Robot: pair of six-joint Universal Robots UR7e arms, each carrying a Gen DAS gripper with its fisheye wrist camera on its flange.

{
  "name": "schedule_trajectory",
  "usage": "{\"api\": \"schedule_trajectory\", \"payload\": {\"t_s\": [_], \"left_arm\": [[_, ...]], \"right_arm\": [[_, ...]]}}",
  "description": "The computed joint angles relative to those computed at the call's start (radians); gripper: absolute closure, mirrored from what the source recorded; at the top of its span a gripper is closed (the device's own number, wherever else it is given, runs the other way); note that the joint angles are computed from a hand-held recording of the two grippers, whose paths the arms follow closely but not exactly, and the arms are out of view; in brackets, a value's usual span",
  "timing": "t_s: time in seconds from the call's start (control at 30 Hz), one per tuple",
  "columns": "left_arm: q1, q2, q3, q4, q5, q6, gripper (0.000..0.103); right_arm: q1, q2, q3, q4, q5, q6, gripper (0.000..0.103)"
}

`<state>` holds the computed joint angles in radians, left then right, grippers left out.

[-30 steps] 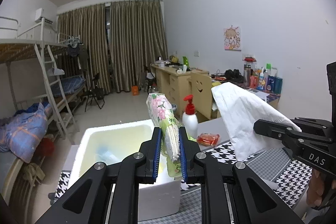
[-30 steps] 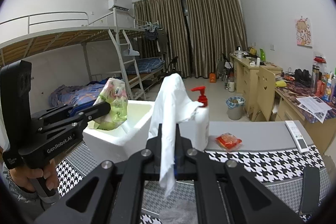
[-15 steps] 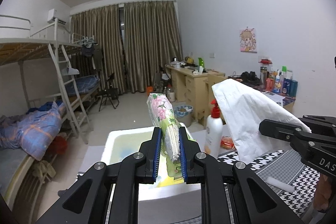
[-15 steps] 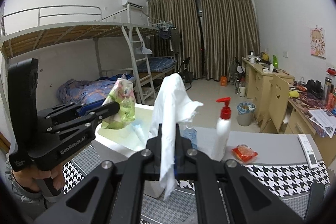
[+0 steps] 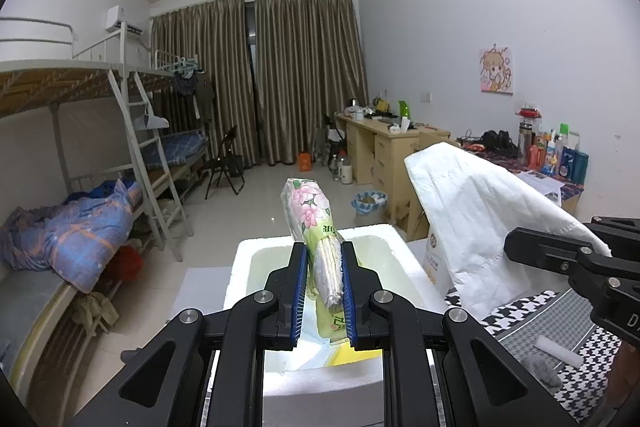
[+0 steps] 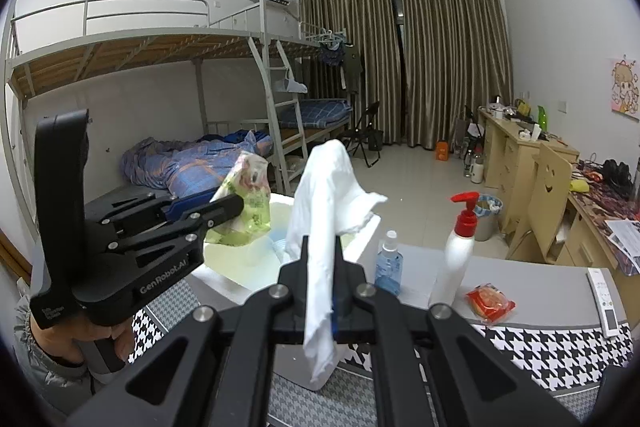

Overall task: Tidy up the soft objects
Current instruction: 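Carry the tissue pack and white cloth up to the white foam box, then open the left tool to drop the tissue pack into the foam box, then lower the white cloth into the foam box and open the right tool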

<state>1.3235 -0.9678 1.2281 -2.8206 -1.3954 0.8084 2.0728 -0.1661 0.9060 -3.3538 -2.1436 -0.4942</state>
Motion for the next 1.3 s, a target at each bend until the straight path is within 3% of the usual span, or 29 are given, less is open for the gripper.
{"api": "schedule_trajectory", "payload": {"t_s": [0.13, 0.17, 0.27, 0.3, 0.47, 1.0, 1.3], "left_arm": [[0.008, 0.021, -0.040, 0.039, 0.001, -0.010, 0.084], [0.010, 0.024, -0.048, 0.051, -0.001, -0.011, 0.075], [0.015, 0.034, -0.062, 0.035, 0.006, -0.022, 0.028], [0.017, 0.033, -0.060, 0.020, 0.003, -0.024, 0.019], [0.022, 0.027, -0.047, -0.048, 0.018, -0.026, 0.004], [0.039, -0.013, -0.007, -0.093, 0.010, -0.043, 0.001], [0.051, -0.024, 0.006, -0.099, 0.016, -0.032, 0.001]], "right_arm": [[-0.001, 0.013, -0.027, 0.023, -0.004, 0.001, 0.095], [-0.001, 0.016, -0.032, 0.027, -0.005, -0.001, 0.095], [-0.002, 0.018, -0.040, 0.034, -0.003, -0.004, 0.095], [-0.002, 0.022, -0.047, 0.037, -0.003, -0.006, 0.095], [0.000, 0.040, -0.083, 0.060, -0.001, -0.011, 0.095], [-0.001, 0.080, -0.164, 0.149, 0.025, -0.016, 0.095], [-0.005, 0.131, -0.269, 0.231, 0.010, -0.021, 0.095]]}}
